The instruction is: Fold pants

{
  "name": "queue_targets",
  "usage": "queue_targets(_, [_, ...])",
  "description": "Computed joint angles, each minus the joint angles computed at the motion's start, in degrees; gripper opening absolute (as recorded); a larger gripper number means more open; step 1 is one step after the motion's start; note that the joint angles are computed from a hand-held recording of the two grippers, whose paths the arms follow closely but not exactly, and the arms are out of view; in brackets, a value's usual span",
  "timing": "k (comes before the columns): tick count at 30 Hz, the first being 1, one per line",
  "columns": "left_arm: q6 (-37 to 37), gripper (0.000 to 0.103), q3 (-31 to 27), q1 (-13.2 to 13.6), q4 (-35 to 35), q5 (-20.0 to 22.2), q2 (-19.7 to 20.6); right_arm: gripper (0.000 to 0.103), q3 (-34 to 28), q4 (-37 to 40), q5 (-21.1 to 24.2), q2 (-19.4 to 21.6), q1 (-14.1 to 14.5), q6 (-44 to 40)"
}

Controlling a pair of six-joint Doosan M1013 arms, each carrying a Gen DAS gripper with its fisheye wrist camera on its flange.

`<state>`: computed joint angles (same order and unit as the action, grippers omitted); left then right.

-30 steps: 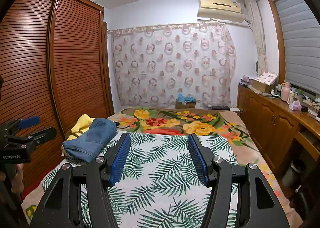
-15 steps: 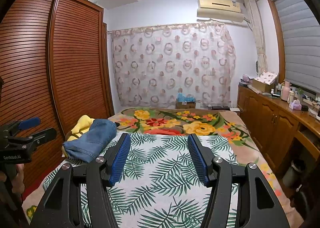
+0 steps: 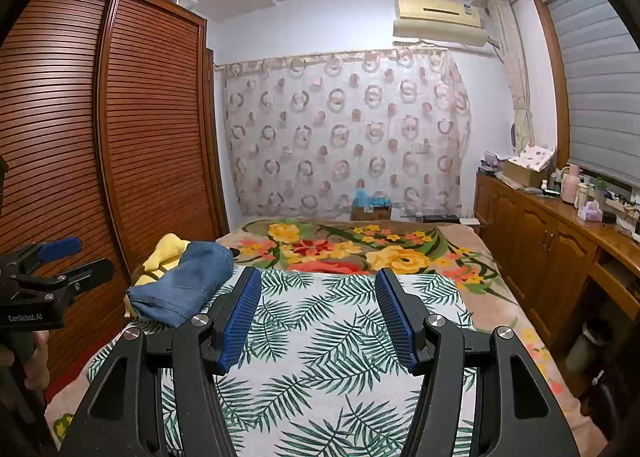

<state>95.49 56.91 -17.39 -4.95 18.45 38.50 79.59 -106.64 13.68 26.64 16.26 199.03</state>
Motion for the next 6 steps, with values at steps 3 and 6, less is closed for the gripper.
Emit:
queue_targets(3, [0.8,0.103,0.01,0.03,-0.9,0.14,0.01,0.061,-0.06,0.46,0.23,0.08,0.12,-0.32])
queue_targets(6, [0.48,0.102,-0.01,0.02,-0.6,0.12,0.03,0.061,-0.01,0.3,0.28,0.07,0.15,-0.13])
